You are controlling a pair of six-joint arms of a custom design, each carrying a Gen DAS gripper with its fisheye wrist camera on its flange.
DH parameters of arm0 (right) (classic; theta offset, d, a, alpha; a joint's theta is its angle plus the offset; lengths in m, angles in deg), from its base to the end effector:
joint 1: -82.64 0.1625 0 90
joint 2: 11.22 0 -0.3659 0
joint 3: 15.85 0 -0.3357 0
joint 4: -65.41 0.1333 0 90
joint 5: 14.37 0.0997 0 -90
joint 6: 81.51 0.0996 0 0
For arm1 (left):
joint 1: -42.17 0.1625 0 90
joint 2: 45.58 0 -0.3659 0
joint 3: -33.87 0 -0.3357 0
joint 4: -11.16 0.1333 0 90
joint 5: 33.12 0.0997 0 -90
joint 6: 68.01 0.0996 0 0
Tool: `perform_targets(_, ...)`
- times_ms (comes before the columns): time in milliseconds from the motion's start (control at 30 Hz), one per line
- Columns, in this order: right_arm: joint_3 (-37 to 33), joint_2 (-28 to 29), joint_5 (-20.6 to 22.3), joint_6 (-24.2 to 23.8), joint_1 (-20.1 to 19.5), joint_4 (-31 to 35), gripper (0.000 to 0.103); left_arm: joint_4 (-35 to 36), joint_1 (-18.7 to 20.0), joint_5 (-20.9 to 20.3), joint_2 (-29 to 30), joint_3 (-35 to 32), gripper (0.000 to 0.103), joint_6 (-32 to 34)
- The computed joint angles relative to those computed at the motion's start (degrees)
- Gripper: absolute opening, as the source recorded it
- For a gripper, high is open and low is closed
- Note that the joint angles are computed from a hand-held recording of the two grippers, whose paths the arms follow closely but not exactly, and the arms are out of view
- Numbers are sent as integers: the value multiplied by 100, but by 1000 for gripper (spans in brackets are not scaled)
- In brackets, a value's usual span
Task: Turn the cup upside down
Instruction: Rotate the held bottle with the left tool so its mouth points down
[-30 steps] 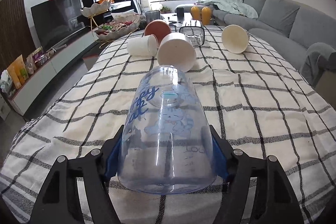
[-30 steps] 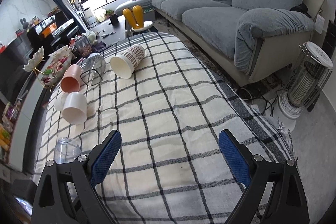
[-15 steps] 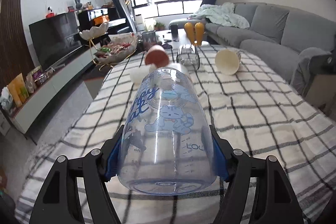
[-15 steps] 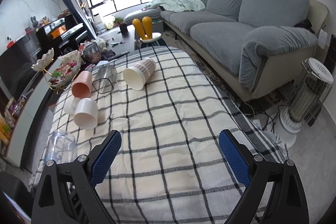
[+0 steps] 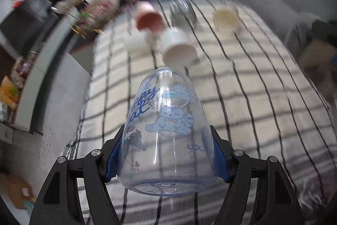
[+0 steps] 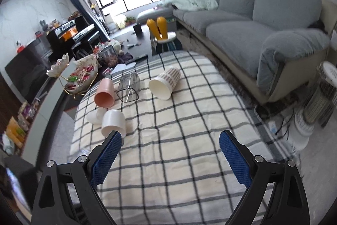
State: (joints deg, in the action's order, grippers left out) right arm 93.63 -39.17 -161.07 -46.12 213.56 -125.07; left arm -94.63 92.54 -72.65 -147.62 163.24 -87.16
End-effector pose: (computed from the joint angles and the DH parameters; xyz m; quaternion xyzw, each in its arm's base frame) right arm 0.3553 -0.3335 -0.0174 -0.0362 -0.8708 0.4033 0.2788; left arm -0.0339 -0.3704 0.2842 0.2022 0.8780 -0.1289 0.4142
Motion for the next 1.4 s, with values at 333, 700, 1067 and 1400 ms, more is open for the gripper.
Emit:
perform_targets(333, 249, -601, 1339, 1229, -849, 458, 94, 3305, 578, -1315, 2645, -3130, 71, -446)
perform_targets(700, 521, -870, 2006, 1569, -1805, 513, 94, 4419, 770, -1678, 4791, -4859, 71, -344)
perform_targets(1067, 754, -955, 2262, 1468, -2216, 38, 94, 4602, 778, -1614, 5430, -5284, 81, -373)
perform_targets(1400, 839, -983, 2196, 1467, -2136, -63, 94, 4425, 715, -1578, 5254, -5120, 87, -329)
